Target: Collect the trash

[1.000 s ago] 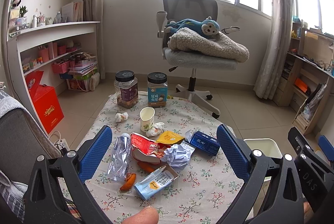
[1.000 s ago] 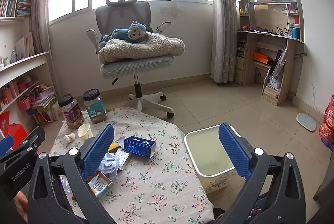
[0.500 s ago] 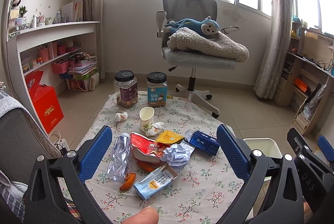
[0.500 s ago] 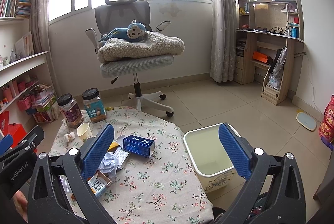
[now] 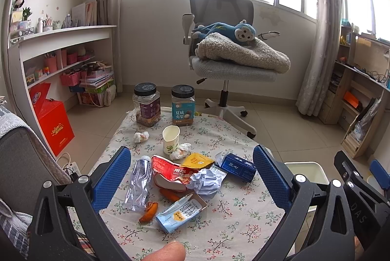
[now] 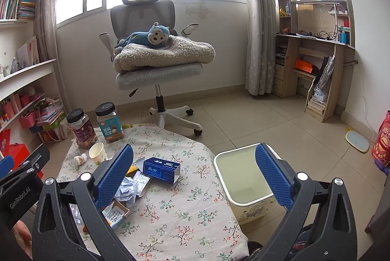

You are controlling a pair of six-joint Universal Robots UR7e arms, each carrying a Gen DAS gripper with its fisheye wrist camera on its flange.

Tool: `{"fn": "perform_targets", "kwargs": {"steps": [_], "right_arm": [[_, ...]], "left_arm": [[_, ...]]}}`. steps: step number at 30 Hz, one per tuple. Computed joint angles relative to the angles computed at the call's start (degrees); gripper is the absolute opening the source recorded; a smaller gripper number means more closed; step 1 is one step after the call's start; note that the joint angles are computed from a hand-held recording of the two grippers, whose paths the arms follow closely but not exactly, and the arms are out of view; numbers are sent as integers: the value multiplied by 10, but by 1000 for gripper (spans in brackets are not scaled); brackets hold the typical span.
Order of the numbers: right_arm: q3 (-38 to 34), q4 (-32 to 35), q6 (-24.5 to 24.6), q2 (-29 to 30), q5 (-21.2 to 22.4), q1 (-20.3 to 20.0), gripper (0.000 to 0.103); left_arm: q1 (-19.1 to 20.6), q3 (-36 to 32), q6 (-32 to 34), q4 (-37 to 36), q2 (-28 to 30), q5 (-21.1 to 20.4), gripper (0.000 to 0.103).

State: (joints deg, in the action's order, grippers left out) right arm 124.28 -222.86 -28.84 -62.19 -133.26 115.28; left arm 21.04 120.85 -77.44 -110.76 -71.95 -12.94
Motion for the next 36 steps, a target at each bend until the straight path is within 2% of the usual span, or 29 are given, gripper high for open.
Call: {"fn": "perform_targets", "kwargs": {"steps": [9,17,21,25,26,30,31,32,34,36], "right_arm": [[3,4,3,-2,1,-5,96],[-1,42,26,-8,-2,-11,96],[-8,90,47,-15,1,-16,96],[-30,153,57,-24,12,-21,96],[-39,175,57,-25,17,-22,96],[-94,265,51,-18,32,-27,96],[-110,288,46,-13,35,-29,96],[-125,314,44,-8,39,-32,96],[-157,359,47,5,41,-42,96],[-186,397,51,22,38,-55,96]], "left_arm": [[2,-5,-8,12,2,-4,97],[11,-2,-3,-4,0,-17,97],[21,-7,-10,3,-6,-24,97],[43,-15,15,-23,-21,-24,97],[50,-14,40,-53,-25,-18,97],[77,-8,223,-287,-19,4,97],[87,-14,277,-341,-9,3,97],[103,-26,324,-371,-1,-14,97],[150,-57,395,-359,5,-97,97],[204,-96,374,-258,13,-170,97]]}}
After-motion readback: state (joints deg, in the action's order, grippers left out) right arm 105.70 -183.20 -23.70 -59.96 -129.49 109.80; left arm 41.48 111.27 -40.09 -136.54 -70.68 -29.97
